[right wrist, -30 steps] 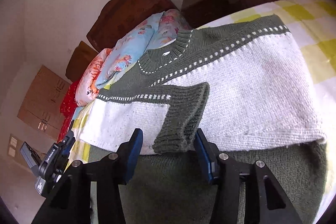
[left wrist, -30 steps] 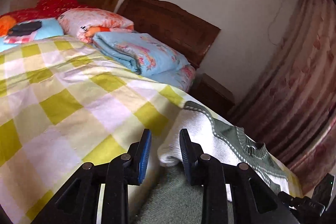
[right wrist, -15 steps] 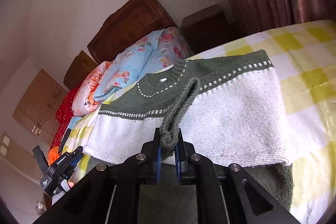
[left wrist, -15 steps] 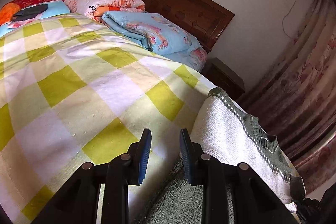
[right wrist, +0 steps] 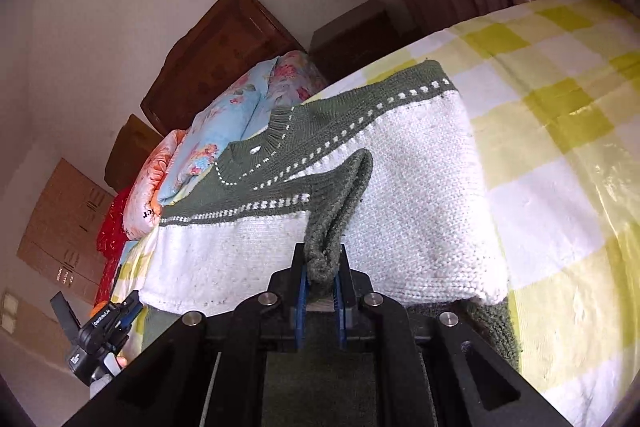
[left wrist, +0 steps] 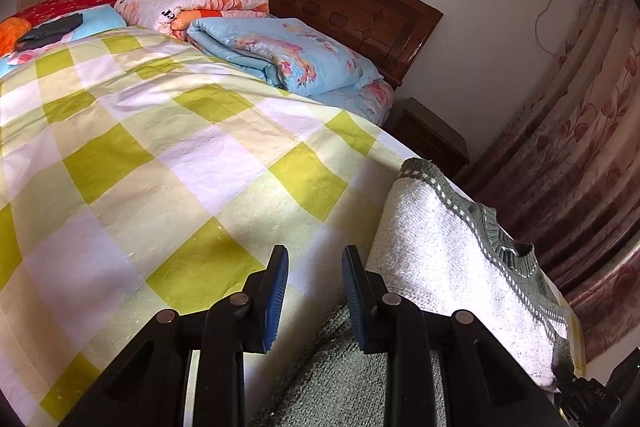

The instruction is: Fold small clothes

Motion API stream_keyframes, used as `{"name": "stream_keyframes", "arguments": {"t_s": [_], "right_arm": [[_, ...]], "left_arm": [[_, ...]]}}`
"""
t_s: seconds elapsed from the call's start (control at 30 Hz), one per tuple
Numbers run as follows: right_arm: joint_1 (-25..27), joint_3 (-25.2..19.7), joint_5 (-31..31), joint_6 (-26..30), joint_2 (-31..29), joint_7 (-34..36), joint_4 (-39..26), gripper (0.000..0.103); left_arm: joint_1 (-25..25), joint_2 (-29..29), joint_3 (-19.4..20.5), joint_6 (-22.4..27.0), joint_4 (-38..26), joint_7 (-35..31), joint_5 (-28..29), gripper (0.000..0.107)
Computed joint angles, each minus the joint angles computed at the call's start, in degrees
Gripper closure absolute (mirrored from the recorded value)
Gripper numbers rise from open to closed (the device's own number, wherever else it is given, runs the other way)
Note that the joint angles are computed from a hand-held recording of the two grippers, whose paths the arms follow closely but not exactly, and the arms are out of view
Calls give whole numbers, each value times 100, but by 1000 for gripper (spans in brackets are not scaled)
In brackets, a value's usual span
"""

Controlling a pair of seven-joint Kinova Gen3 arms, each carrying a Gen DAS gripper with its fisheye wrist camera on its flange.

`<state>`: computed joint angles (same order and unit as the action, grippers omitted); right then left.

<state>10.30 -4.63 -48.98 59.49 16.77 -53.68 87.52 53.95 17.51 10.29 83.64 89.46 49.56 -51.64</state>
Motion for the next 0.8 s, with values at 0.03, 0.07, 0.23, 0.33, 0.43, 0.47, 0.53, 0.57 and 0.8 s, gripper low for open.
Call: {"name": "stream_keyframes", "arguments": {"t_s": [0.03,0.07,0.23,0.33,0.43,0.47,0.53,0.57,0.8], "right_arm": [[61,-64,4,-38,-10,1,38,103],[201,-235,52,-92,-18,-49,56,103],[833,-1349,1033,-747,-270,-756,126,103],[414,-1211,1732,-1149,-460,-1289,215,103],[-383,-595,2431,-1848,-996,-1576,545,0],[-648,-499,2664,-2081,-1191,-1585,639,0],[-1071,-465,3039,-2482,-1471,-1369,835,0],[-1168,-586,3272,-2557,-1521,-1229,872,0],[-1379,-954,4238,-1877,-968,-1463,567,0]], "left_arm": [[3,-1,0,1,4,10,-2,80],[-1,-8,0,-5,13,13,-2,80],[-7,-7,4,-12,11,17,2,80],[-11,-7,5,-24,15,18,1,80],[-14,0,3,-25,9,8,0,80],[-8,-1,5,-17,5,8,2,80],[-4,1,3,-13,4,10,-1,80],[-5,-1,3,-13,4,7,3,80],[-13,18,-2,-10,-24,-42,3,80]]}}
